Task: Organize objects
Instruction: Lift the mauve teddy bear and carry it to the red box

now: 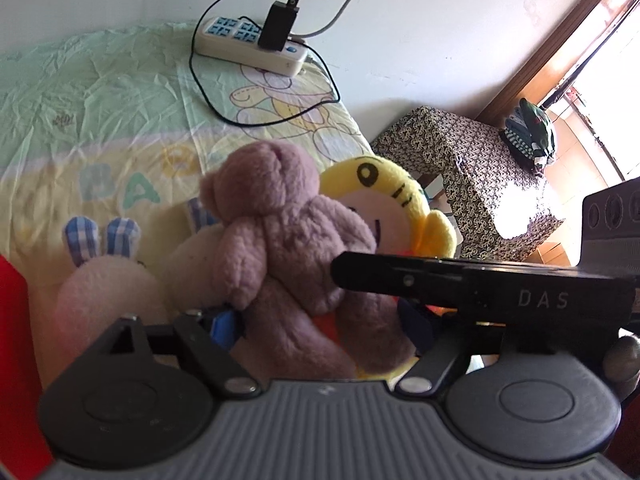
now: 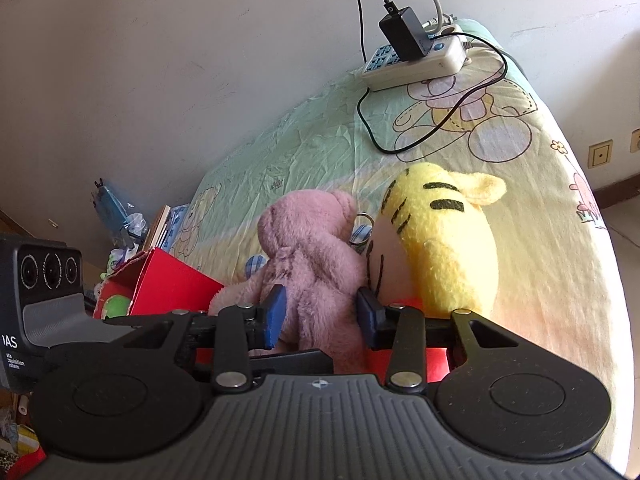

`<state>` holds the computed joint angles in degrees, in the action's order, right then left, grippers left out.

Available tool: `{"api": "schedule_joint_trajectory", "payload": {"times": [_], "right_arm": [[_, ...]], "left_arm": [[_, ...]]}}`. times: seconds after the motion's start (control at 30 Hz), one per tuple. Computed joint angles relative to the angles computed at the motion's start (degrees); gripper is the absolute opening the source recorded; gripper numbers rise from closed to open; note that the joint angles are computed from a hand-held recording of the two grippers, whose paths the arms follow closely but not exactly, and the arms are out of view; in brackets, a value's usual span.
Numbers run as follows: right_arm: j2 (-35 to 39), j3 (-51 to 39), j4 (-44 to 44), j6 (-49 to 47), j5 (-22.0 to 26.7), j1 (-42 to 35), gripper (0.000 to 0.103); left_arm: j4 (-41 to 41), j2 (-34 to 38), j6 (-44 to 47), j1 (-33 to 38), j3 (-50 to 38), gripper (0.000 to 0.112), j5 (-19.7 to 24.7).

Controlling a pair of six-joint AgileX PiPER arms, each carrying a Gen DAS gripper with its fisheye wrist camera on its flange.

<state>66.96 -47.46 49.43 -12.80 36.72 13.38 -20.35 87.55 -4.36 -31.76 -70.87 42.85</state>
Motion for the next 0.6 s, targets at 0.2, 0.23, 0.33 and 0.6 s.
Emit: {"api": "schedule_joint_trajectory", "payload": {"times": [0.2, 0.23, 0.33, 0.6], "right_arm": [[-2.28, 0.23, -1.29, 3.6, -0.12, 2.18, 0.035], [-2.71, 0.05, -2.38, 4.6, -0.35, 2.79, 0.035], [-3.9, -0.23, -5.07, 7.67, -0.77, 4.34, 0.035], [-8.11, 0.75, -10.3, 14.38, -2.99, 8.86, 0.035]], "left_arm": [[3.68, -3.89, -2.76, -1.62, 1.95, 0.076, -0.69], [4.47, -4.45, -3.47, -2.07, 2.21, 0.076, -0.83], [6.58, -6.25, -5.24, -3.28, 3.23, 0.076, -1.31], [15.94, -11.96, -13.64, -8.39, 6.09, 0.076, -1.8]]}}
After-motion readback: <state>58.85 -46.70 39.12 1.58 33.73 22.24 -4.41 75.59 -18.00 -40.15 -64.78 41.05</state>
